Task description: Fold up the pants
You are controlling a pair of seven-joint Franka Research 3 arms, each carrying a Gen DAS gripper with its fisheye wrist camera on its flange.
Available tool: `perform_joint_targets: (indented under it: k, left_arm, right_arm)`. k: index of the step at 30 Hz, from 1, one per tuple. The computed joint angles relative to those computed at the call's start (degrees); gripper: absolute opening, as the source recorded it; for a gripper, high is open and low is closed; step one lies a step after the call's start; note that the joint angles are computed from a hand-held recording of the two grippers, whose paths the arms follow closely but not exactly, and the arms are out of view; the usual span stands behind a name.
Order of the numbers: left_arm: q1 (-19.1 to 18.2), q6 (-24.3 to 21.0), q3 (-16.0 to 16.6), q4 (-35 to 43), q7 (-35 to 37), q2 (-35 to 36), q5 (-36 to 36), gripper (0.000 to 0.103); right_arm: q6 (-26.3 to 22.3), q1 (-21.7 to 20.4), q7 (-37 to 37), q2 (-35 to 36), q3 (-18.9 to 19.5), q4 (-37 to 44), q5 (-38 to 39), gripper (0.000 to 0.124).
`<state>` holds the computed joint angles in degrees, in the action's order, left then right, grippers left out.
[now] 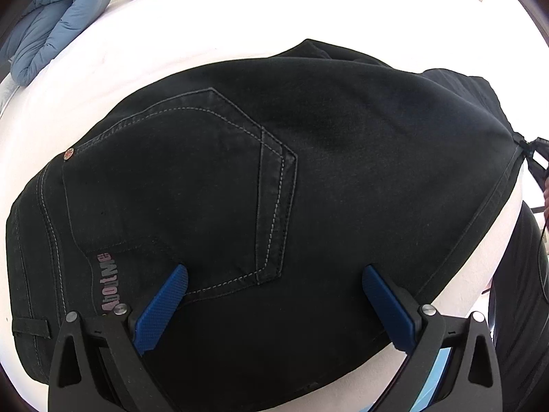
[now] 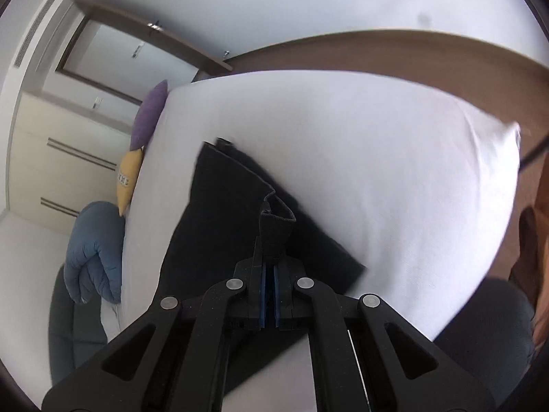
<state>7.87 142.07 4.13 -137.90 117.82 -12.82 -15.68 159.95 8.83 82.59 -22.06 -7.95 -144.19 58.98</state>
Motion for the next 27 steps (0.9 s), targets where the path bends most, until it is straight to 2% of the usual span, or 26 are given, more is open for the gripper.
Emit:
perform_joint_targets:
  k: [2, 5, 7, 9, 11, 12, 14, 18, 20, 23, 25, 27]
  left_arm:
    - [-0.02, -0.25, -0.35, 0.55, -0.75, 0.42, 0.46, 0.103]
    - [-0.05, -0.52, -0.86, 1.57, -2.08, 1.18, 1.27, 0.103]
    - [-0.39, -0.36, -1.68, 2.32, -3.77, 1.79, 1.72, 0.103]
    - [-0.68, 0.36, -1.91, 2.28, -4.18, 2.12, 1.74, 0.103]
    - [-0.89, 0.08, -2.19, 2.02, -4.77, 1.39, 2.14, 0.103]
    - [-0.97, -0.49, -2.16, 1.86, -4.95, 0.71, 2.40, 0.103]
    - [-1.24, -0.69, -2.03, 1.76, -5.20, 0.50, 2.51, 0.103]
    - [-1.51, 0.41, -1.39, 0.80, -4.41, 0.13, 2.16, 0.103]
    - [-1.59, 0.13, -1.32, 0.85, -4.40, 0.03, 2.14, 0.103]
    - [-1.57, 0.14, -1.07, 0.89, -4.01, 0.20, 2.00, 0.103]
    - [-1.52, 0.31, -1.12, 0.97, -3.97, 0.33, 2.01, 0.103]
    - [-1.50, 0.35, -1.25, 1.11, -4.31, 0.40, 1.99, 0.103]
  right_arm:
    - [-0.12, -1.53, 2.30, -0.63, 1.60, 0.00, -4.61, 0.002]
    - [-0.61, -0.82, 4.44, -0.66, 1.54, 1.58, -4.93, 0.002]
    - [-0.36, -0.23, 5.40, -3.56, 1.87, 0.50, -5.06, 0.002]
    - [-0.77, -1.86, 9.20, -6.69, 4.31, 0.21, -11.21, 0.002]
    - [-1.91, -2.27, 9.13, -7.00, 4.06, 2.02, -14.95, 0.002]
    - [-1.59, -2.32, 11.35, -6.72, 5.02, 1.99, -15.90, 0.002]
    - [-2.43, -2.16, 13.59, -7.41, 4.31, 1.26, -16.72, 0.002]
    - [-3.49, -3.63, 18.51, -3.97, 5.02, 0.51, -21.11, 0.002]
    - [-2.02, -0.60, 17.00, -4.00, 1.87, -1.26, -15.40, 0.002]
    - [-2.07, -1.39, 17.70, -4.52, 2.71, -1.42, -16.70, 0.002]
    - [-1.69, -0.55, 17.11, -4.24, 1.65, -1.54, -15.08, 0.002]
    - [-0.76, 2.85, 12.12, -4.39, -2.09, -2.43, -8.46, 0.003]
